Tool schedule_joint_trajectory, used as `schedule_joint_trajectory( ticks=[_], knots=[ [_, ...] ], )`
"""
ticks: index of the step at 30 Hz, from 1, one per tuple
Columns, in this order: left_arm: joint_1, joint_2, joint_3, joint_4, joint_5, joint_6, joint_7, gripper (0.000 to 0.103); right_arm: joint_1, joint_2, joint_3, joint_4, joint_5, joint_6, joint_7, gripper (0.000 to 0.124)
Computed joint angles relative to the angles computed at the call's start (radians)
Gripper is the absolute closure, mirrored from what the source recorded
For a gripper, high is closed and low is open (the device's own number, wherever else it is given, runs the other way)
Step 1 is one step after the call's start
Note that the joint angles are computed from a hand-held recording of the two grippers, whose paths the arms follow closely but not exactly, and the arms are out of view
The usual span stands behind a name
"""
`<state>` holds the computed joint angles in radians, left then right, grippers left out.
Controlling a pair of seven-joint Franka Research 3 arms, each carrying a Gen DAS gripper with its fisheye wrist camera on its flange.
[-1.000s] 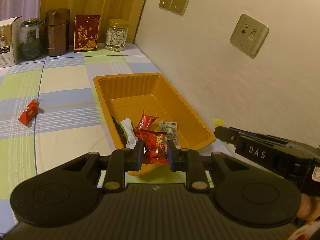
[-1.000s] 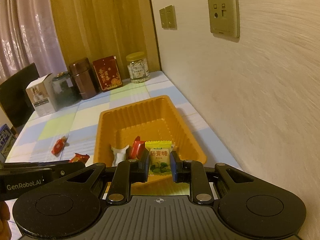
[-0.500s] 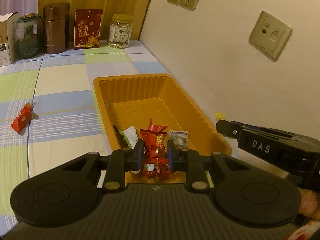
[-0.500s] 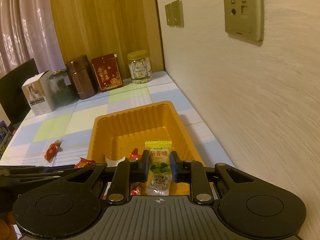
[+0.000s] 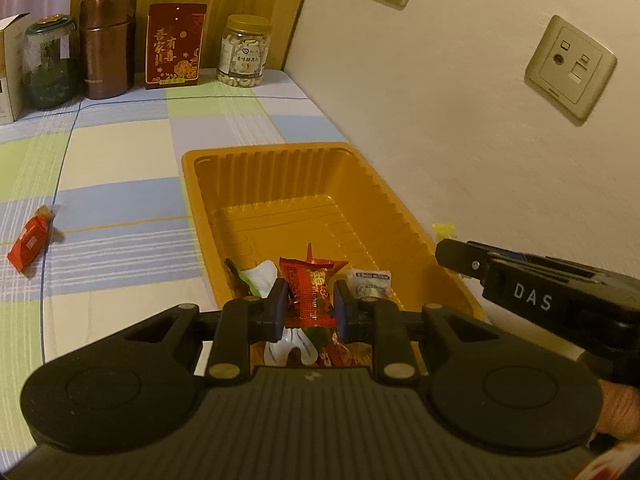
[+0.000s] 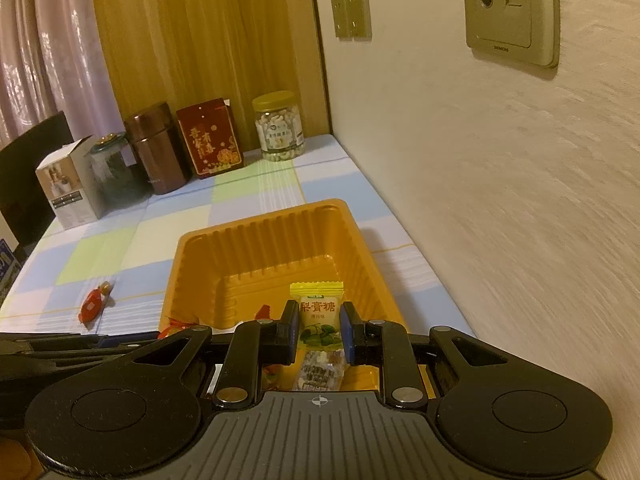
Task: Organize snacks
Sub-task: 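Open the left gripper to drop the red candy while the right releases the yellow packet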
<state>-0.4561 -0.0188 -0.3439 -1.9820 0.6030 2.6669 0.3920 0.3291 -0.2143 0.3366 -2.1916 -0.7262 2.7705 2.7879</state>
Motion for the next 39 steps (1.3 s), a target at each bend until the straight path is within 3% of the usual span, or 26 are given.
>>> schedule_joint_trajectory(
  ticks=[6,9,22,39],
  knots=[
    [0.001,0.04,0.008,0.041,0.008,0.008,0.029,0.082,0.001,0.001,-0.003,-0.001,0.001,-0.001,0.003,0.102],
    [-0.002,0.054,0.015,0.054,-0.009,0.007,0.051,0.074,0.0,0.001,-0.002,0.0,0.001,-0.001,0.004,0.102],
    [0.015,-0.05,0.0,-0.047,0.052,-0.047,-0.033,0.073,0.011,0.011,-0.006,0.006,0.017,0.009,-0.006,0.102],
    [0.029,-0.079,-0.016,-0.073,0.023,-0.058,-0.017,0.071,0.034,0.067,-0.026,0.053,0.009,0.021,-0.035,0.102]
  ],
)
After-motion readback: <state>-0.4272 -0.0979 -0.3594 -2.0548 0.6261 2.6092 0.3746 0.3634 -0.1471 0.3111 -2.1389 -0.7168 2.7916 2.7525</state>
